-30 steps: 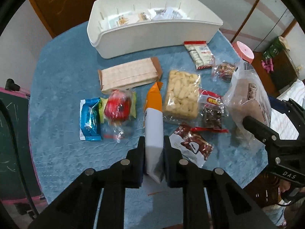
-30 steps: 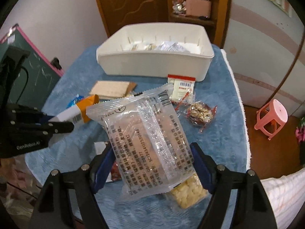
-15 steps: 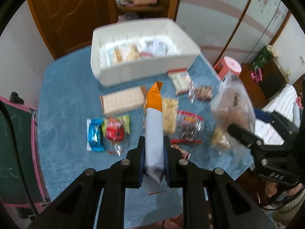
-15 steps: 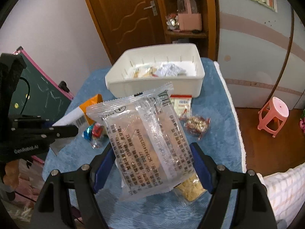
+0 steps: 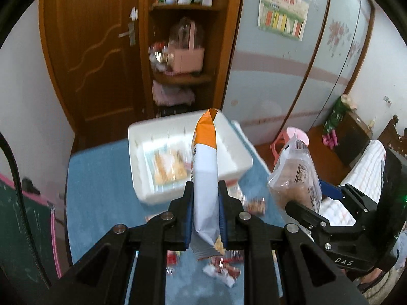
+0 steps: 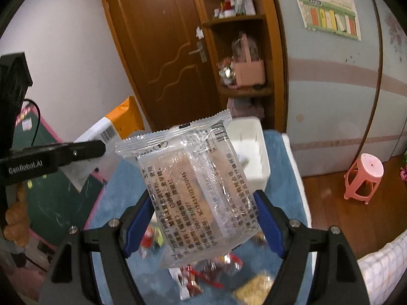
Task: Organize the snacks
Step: 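Lift both bags and carry them over the white bin, then open both tools to release the bags into the bin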
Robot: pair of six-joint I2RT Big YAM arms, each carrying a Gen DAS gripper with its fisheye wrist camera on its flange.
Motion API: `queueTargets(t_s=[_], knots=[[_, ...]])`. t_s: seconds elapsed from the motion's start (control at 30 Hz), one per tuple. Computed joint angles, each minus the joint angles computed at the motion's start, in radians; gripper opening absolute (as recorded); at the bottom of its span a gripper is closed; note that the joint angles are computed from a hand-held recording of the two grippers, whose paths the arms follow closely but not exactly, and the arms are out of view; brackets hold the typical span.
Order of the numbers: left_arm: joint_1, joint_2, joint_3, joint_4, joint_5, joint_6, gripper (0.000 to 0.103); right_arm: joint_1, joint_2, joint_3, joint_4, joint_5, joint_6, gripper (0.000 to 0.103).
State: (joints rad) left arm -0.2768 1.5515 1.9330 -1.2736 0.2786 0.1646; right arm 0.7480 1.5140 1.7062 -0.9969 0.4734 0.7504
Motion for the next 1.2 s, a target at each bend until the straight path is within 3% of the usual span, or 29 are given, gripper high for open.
queueTargets(t_s=[0.33, 0.63, 0.8, 1.07, 1.17, 1.2], knots=[[-0.013, 0.265, 0.379, -0.035, -0.012, -0.001, 0.015, -0.118, 0.135, 0.244, -0.005, -0.006, -0.032, 0.078], [-0.023, 0.541, 0.71, -0.162, -0.022, -0.009, 0.015, -0.188, 0.292, 0.432, -0.091, -0.054, -0.016, 0.078], [-0.032, 0.632, 0.791, -0.204, -0.046, 0.0, 0.015, -0.211, 0.382, 0.515, -0.151, -0.098, -0.012, 0.078], [-0.034, 0.645, 0.716, -0.182, -0.105, 0.022, 0.018, -0.222, 0.505, 0.605, -0.273, -0.189, -0.003, 0.083], [-0.025, 0.673, 0.754, -0.231, -0.108, 0.01, 0.051, -0.217, 0.52, 0.597, -0.283, -0.184, -0.003, 0.083], [-0.018, 0.678, 0.761, -0.243, -0.096, 0.0, 0.077, -0.217, 0.511, 0.575, -0.263, -0.185, -0.008, 0.083]])
